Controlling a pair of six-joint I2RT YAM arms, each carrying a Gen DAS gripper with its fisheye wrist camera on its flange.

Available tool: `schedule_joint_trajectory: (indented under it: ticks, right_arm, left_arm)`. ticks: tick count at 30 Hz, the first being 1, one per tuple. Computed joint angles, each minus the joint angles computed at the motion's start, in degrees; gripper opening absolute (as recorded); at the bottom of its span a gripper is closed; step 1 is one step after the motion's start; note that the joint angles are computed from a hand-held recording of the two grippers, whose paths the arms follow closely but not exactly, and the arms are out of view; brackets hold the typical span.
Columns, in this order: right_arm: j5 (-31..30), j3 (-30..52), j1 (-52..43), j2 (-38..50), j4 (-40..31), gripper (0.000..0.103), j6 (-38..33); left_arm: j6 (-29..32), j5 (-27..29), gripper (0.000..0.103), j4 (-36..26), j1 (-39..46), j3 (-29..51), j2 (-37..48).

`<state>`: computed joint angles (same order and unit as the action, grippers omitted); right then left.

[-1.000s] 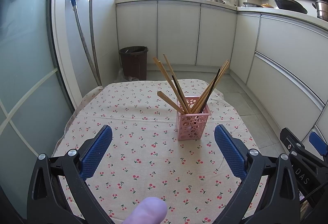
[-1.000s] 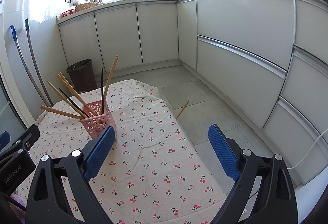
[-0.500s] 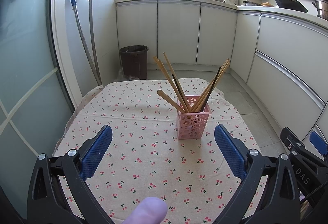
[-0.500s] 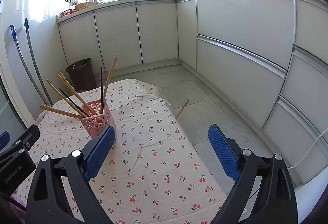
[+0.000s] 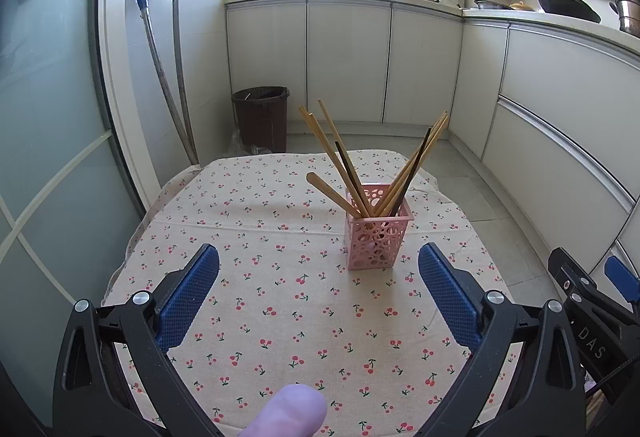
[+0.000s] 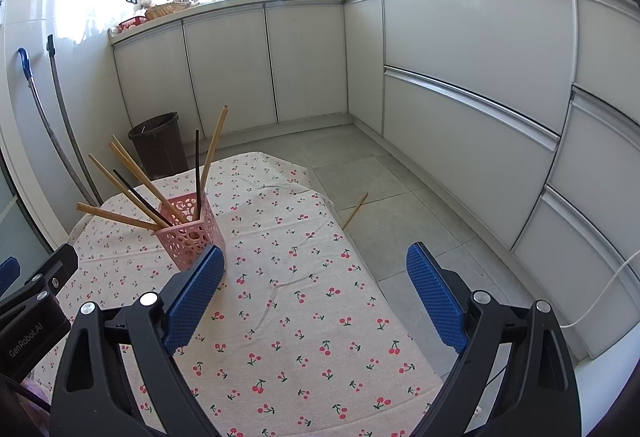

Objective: Organize utensils

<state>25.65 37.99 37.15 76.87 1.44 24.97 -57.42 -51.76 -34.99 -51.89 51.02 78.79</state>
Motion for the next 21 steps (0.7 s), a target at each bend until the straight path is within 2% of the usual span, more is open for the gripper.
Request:
schedule_joint_trajectory:
  ticks: [21]
  right_arm:
    - [-0.59, 0.62, -0.05, 0.46, -1.10, 0.090, 0.30]
  left_arm:
    - [-0.49, 1.49, 0.096, -0.64, 0.95, 0.53, 0.81]
